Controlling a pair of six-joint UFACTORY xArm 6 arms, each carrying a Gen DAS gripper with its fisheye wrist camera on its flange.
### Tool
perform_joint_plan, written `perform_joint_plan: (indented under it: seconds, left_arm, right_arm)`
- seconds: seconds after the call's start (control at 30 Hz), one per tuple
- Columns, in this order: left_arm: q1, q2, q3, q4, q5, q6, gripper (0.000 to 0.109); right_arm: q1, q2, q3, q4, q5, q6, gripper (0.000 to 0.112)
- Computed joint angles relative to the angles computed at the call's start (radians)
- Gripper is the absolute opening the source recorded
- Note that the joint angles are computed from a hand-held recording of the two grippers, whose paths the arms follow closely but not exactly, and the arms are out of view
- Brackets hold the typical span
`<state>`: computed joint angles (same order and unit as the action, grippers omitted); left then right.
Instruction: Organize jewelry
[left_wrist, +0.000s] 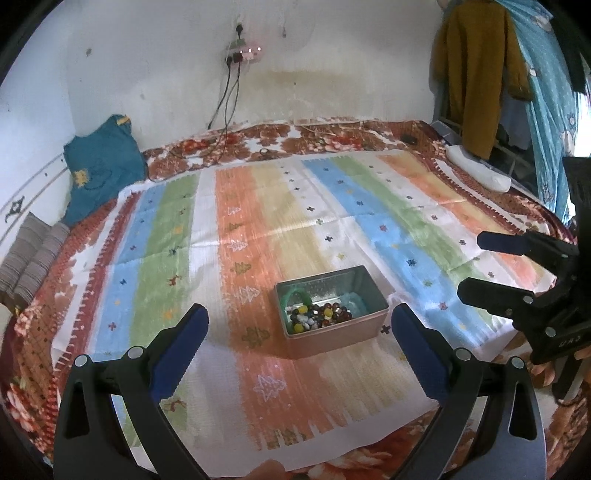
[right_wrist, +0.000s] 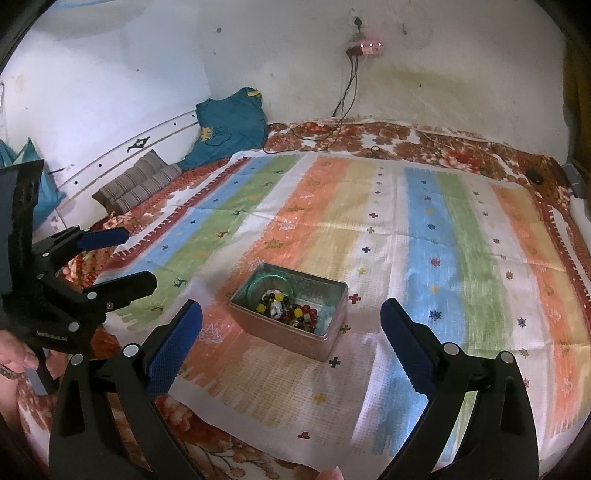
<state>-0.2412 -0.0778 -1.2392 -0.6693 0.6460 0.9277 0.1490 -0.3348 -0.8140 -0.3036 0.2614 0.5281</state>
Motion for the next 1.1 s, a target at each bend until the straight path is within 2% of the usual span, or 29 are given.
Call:
perform_joint_plan:
  seconds: [0.3,0.53,1.1]
  left_arm:
    - [-0.006,-0.018,0.023,-0.034,-0.032,0.036,0.097]
    - [-0.007,-0.022,0.026,-0.049,-0.032,0.057,0.097]
    - [-0.007,-0.038,0.032,-0.111,-0.020,0.102,0.097]
  right_arm:
    - [-0.004,-0.024,0.026,-0.053,-0.057,0.035,0.098]
    - [-0.002,-0.022,0.018,-0.123,-0.042,0.091,0.098]
    - [-0.009,-0.024,0.032,-0.118,-0.072,0.083,0.098]
